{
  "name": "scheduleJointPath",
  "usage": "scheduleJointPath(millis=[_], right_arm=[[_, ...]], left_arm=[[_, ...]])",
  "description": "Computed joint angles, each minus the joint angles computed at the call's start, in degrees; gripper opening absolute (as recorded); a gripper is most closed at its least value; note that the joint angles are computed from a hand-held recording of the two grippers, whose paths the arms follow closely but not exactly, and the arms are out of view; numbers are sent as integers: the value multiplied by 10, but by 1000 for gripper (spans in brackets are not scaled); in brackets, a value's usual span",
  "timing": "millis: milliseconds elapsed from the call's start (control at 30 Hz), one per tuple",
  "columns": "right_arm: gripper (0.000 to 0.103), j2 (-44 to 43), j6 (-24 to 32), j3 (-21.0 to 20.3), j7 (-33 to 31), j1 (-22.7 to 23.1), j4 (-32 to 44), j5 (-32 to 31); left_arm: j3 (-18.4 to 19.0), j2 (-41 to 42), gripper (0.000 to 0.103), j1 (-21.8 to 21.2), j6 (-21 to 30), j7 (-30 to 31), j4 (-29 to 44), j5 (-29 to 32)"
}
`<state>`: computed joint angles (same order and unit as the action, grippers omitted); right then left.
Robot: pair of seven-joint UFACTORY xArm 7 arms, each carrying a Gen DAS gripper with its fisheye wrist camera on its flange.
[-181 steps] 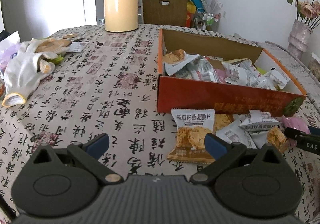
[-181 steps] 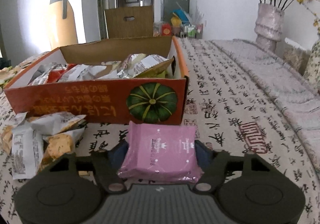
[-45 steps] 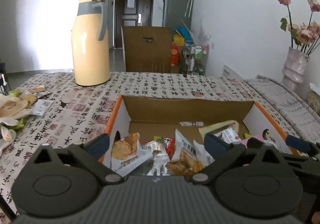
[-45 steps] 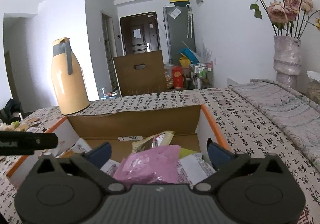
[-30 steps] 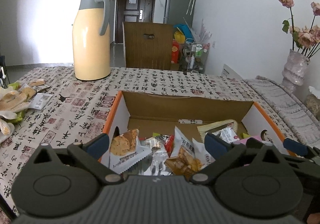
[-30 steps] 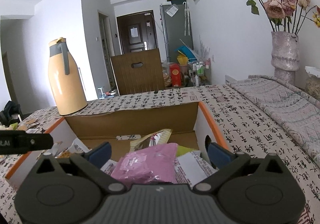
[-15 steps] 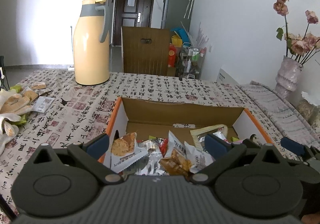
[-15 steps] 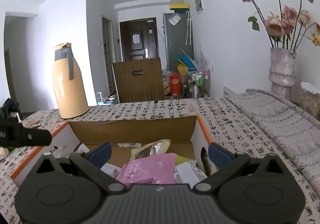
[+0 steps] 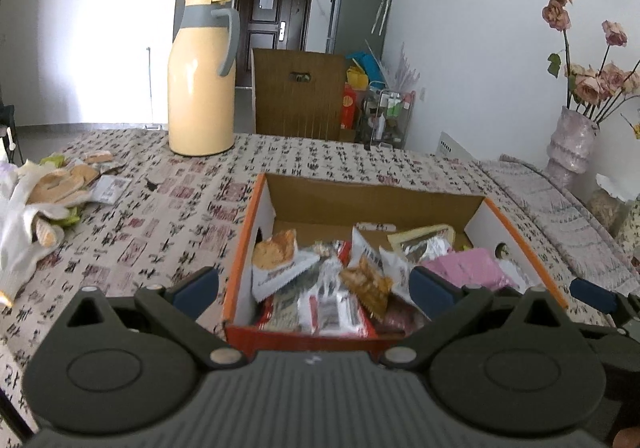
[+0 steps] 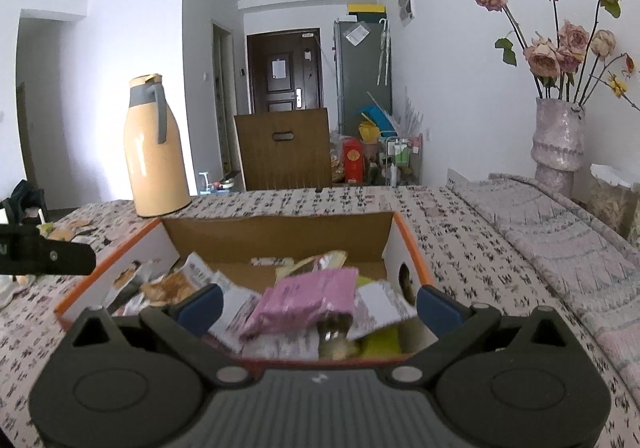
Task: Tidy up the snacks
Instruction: 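Move both open tools back toward the packets beside the box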
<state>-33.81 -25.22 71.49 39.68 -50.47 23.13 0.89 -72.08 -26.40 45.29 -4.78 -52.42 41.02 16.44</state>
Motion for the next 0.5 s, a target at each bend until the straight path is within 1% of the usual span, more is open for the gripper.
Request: scheduleJointPath(millis=[267,500], right_arm=[[103,-17,19,-53,6,108,-52,4],[103,-21,32,-71,11,165,-81,5]], left_arm=[[64,0,103,-81,-5,5,-62,0],[90,2,103,-119,-10,13,-107,1]])
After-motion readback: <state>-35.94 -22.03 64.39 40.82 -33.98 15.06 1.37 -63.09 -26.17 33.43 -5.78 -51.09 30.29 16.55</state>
